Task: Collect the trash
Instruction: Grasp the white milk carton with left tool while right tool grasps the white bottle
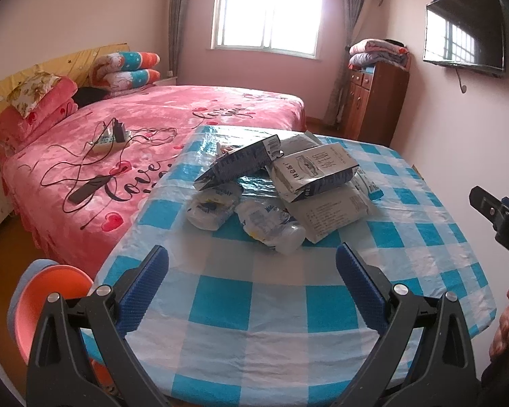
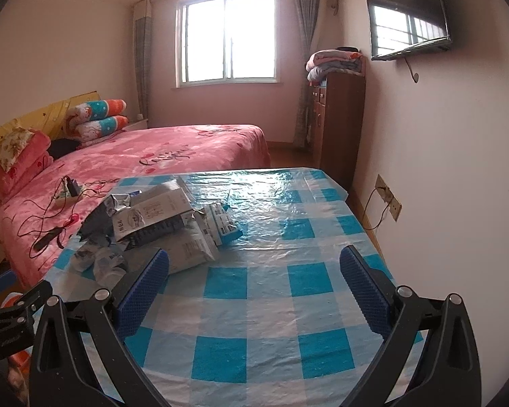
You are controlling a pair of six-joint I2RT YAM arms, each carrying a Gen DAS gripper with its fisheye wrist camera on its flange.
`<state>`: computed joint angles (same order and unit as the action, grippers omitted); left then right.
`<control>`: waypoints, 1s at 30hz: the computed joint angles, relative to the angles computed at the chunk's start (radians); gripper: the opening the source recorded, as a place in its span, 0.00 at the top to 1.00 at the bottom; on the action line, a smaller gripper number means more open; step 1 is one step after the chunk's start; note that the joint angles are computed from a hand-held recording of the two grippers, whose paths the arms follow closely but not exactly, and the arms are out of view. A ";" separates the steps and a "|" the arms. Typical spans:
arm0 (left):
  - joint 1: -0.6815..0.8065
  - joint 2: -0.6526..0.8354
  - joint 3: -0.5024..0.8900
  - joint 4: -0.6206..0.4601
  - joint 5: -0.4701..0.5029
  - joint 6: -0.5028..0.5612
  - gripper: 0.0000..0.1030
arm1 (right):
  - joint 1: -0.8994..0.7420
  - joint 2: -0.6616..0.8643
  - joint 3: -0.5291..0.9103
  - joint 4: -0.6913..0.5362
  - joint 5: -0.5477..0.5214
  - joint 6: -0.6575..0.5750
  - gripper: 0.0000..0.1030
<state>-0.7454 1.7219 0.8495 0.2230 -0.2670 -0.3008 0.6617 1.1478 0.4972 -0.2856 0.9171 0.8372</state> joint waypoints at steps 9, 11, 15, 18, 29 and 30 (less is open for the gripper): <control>0.052 0.059 0.008 0.040 0.032 0.003 0.04 | -0.085 0.098 -0.026 0.199 -0.108 -0.112 0.04; 0.067 0.073 0.023 0.030 0.053 0.009 0.04 | -0.129 0.111 -0.062 0.307 -0.202 -0.160 0.04; 0.109 0.101 0.059 0.007 0.134 0.029 0.04 | -0.224 0.154 -0.103 0.447 -0.381 -0.206 0.04; 0.148 0.118 0.073 0.018 0.201 0.061 0.04 | -0.300 0.177 -0.129 0.540 -0.530 -0.218 0.04; 0.236 0.202 0.218 -0.007 0.339 0.208 0.04 | -0.513 0.370 -0.090 0.782 -1.046 -0.182 0.22; 0.237 0.217 0.248 -0.020 0.331 0.237 0.04 | -0.524 0.391 -0.075 0.793 -1.084 -0.172 0.22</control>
<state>-0.5083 1.9387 1.0970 0.2031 0.0637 -0.0641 0.1376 1.5390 0.4225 0.5069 -0.1672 0.6650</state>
